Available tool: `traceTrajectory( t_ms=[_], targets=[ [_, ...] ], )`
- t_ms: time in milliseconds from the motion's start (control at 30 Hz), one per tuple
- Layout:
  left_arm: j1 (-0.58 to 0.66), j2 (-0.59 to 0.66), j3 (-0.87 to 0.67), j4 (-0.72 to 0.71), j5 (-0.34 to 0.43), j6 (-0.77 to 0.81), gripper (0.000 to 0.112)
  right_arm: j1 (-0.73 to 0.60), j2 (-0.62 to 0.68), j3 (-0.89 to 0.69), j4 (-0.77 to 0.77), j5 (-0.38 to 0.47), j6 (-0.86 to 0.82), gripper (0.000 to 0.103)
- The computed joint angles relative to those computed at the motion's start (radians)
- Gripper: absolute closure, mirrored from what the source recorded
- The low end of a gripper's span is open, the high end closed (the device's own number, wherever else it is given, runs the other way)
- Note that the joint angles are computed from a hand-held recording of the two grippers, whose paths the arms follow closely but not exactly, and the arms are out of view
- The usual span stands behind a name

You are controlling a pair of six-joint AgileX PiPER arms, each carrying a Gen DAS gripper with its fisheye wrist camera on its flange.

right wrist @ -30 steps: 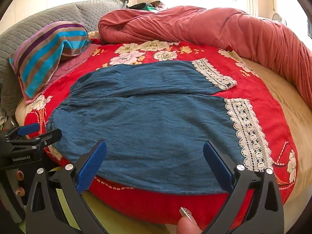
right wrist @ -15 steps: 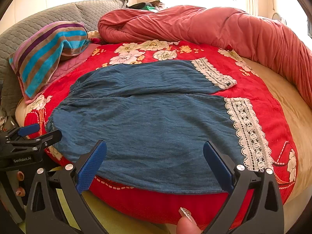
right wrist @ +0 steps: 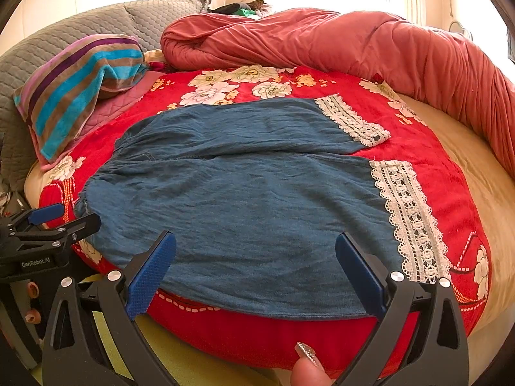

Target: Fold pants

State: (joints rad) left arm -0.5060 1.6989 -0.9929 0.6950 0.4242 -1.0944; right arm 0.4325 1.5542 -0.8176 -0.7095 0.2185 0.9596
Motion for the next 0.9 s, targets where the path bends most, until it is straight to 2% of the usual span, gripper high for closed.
traceTrajectory(
  t_ms=[900],
  targets=[
    [0.034,-0.009,0.018,-0.015,-0.011,0.031,0.019,0.005,0.023,-0.014,0.001,0.003,-0.005,0.004]
  ],
)
